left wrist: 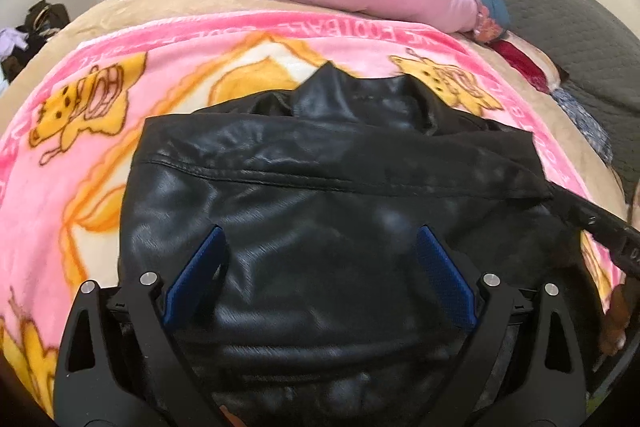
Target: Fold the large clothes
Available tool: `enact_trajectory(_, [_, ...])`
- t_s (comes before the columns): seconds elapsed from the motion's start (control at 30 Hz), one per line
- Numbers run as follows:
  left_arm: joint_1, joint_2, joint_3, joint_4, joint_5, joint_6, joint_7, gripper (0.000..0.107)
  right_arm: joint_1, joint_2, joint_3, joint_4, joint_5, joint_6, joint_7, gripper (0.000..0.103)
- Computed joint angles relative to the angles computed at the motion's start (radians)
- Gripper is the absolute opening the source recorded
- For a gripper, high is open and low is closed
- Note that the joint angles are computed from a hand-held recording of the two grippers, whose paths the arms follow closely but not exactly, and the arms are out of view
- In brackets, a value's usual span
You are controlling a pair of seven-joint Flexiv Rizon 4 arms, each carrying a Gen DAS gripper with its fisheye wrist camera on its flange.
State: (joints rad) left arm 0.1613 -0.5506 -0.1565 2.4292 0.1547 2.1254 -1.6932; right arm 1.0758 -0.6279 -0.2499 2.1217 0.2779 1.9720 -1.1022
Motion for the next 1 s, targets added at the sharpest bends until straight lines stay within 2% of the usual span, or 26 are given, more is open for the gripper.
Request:
enact_trajectory(0.07, [-0.001, 0.007, -0.006, 0.011, 0.009, -0.007, 0.004, 0.090, -0.029, 0.006, 0.040, -0.002, -0.028, -0.023, 0.003, 0.055])
enact_trajectory(0.17, [0.047, 0.003, -0.050, 0.021, 0.040, -0.032, -0.014, 0.090, 0.017, 0.001, -0.002, -0.004, -0.042, -0.089, 0.024, 0.056])
enact_trajectory(0.2, [0.039, -0.002, -0.043, 0.023, 0.037, -0.030, -0.012, 0.090, 0.035, -0.002, -0.022, -0.005, -0.051, -0.120, 0.043, 0.056])
enact_trajectory(0.3, [0.022, -0.031, -0.025, 0.019, 0.032, -0.023, 0.003, 0.090, -0.002, -0.022, 0.011, -0.018, -0.095, -0.178, 0.099, 0.057])
enact_trajectory(0.47, [0.026, -0.072, -0.022, 0.021, 0.042, 0.031, 0.004, 0.090, 0.041, -0.045, -0.034, 0.013, -0.123, -0.105, 0.155, 0.057])
enact_trajectory(0.63, [0.039, -0.050, -0.027, 0.047, 0.063, 0.057, -0.006, 0.090, 0.036, -0.040, -0.002, 0.050, -0.059, 0.038, 0.134, 0.061])
enact_trajectory(0.77, [0.055, -0.037, -0.034, 0.063, 0.084, 0.070, -0.023, 0.093, 0.069, -0.032, -0.002, 0.060, 0.025, 0.086, 0.074, 0.072])
enact_trajectory(0.9, [0.047, -0.016, -0.021, 0.087, 0.093, 0.099, -0.035, 0.093, 0.149, -0.025, -0.048, 0.068, 0.136, 0.099, 0.014, 0.086])
enact_trajectory(1.0, [0.057, -0.003, -0.022, 0.103, 0.111, 0.114, -0.050, 0.093, 0.184, -0.023, -0.064, 0.071, 0.198, 0.115, -0.017, 0.090])
